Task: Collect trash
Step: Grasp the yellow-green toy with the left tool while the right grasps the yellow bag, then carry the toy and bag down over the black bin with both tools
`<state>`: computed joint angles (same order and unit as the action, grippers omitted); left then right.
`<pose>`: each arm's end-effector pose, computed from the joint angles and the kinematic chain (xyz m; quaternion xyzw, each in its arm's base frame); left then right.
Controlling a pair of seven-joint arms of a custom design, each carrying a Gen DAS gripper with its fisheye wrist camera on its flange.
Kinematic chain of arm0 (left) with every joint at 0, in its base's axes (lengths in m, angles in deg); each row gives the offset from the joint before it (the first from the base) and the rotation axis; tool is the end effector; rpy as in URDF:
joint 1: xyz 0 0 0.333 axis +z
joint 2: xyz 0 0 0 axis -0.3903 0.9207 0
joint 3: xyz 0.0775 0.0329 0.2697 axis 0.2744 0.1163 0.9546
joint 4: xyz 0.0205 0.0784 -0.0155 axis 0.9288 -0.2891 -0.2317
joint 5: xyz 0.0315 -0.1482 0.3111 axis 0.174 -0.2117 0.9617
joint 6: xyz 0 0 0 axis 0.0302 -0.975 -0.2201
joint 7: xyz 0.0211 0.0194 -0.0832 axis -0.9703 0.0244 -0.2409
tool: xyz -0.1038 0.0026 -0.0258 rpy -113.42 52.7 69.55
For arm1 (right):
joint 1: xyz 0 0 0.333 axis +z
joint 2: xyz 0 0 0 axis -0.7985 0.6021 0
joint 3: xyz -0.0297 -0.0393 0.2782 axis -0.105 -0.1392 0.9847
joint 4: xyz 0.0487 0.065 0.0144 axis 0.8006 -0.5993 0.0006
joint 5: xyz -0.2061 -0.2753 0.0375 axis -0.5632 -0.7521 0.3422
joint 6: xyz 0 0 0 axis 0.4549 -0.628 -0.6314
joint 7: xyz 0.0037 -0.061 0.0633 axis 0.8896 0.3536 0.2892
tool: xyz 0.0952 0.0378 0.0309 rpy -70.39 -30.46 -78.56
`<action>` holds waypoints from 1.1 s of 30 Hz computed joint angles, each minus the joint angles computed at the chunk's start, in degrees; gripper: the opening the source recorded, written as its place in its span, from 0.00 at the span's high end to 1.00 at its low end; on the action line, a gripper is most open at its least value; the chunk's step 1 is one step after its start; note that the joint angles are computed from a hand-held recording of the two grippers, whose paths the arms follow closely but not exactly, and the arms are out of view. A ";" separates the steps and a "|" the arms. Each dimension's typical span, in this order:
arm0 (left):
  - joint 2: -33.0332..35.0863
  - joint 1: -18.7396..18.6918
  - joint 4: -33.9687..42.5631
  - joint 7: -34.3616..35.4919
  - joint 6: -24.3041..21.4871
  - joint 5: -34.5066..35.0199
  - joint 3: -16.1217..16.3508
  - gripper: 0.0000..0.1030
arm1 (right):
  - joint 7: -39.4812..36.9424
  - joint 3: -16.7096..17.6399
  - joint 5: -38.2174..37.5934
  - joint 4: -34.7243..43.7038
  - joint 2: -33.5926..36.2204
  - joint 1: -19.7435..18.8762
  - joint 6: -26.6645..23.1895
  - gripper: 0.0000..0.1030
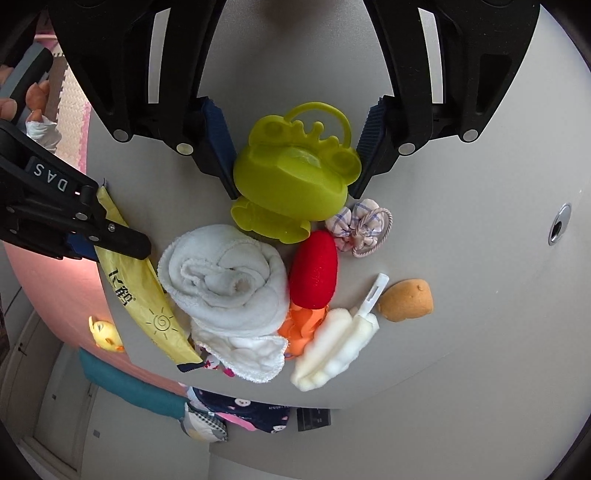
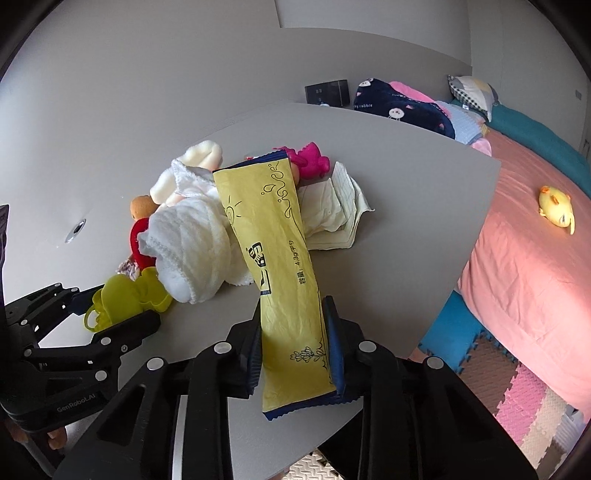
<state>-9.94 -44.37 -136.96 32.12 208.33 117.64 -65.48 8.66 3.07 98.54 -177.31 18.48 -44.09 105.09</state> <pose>0.4517 -0.3257 0.4054 -0.7227 0.6120 -0.2055 0.2469 0.5560 0.0931 0.4051 -0.8081 0.4560 -0.0965 0.3603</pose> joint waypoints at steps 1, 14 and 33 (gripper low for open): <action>-0.03 -0.11 0.10 -0.10 -0.40 0.19 -0.02 0.44 | -0.56 0.02 0.77 -0.22 -0.48 -0.23 -0.47 0.70; -4.34 -1.88 -0.70 -7.64 -5.62 3.92 -1.93 0.44 | -5.20 -2.42 5.46 -3.85 -7.28 -1.12 -4.90 0.70; 6.89 -9.27 13.81 -4.91 -6.38 6.82 -2.14 0.44 | -7.65 -7.36 6.71 -8.01 -10.91 -6.36 -4.83 0.70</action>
<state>-3.04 -53.64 -123.14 27.21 201.94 124.46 -67.61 1.01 -4.29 105.25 -185.31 7.57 -50.45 100.26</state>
